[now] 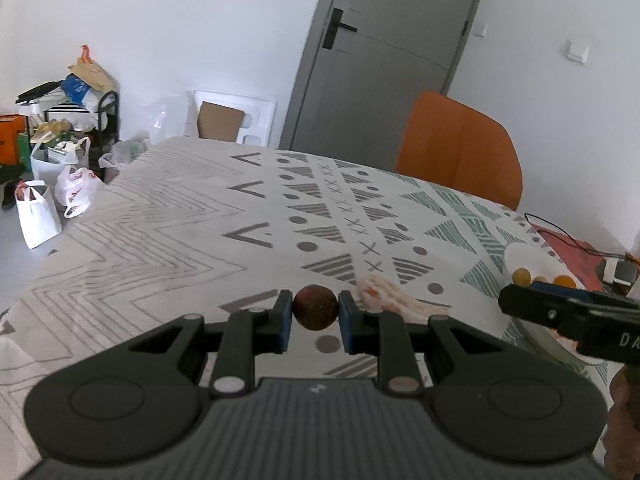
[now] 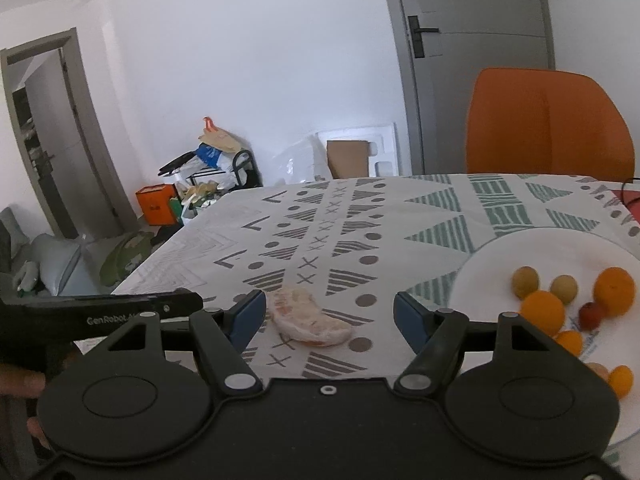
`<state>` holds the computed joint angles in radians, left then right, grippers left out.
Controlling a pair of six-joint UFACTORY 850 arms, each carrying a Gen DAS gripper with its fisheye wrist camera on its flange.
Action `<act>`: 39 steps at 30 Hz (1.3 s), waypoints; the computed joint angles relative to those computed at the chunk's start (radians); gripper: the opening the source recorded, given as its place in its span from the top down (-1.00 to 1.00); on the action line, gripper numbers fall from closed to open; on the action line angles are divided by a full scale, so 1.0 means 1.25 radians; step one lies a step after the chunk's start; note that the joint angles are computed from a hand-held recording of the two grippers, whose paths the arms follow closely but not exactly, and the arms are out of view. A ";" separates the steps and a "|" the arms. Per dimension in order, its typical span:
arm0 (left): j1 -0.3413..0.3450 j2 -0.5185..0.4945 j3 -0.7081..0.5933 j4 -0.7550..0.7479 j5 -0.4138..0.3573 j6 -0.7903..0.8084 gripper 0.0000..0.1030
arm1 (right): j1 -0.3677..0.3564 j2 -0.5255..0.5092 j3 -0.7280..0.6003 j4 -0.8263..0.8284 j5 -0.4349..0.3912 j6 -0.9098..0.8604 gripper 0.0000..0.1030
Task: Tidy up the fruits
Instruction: 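Grasp the small brown fruit with the left gripper while the right gripper reaches the peeled mandarin, then close the right gripper on the peeled mandarin piece and lift it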
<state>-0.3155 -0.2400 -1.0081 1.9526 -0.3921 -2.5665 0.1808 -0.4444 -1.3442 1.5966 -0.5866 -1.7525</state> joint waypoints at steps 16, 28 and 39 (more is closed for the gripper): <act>0.029 0.060 0.074 0.015 -0.041 -0.056 0.56 | 0.046 -0.054 -0.061 -0.095 0.002 0.066 -0.21; 0.049 0.064 0.099 0.054 -0.024 -0.119 0.56 | 0.066 -0.083 -0.088 -0.179 0.018 0.135 0.00; 0.038 0.050 0.089 0.088 -0.011 -0.133 0.56 | 0.062 -0.080 -0.097 -0.214 0.030 0.148 0.01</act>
<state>-0.2675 -0.1771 -0.8966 2.0626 -0.4054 -2.7333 0.2577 -0.5447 -1.4657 1.3291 -0.5490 -1.5677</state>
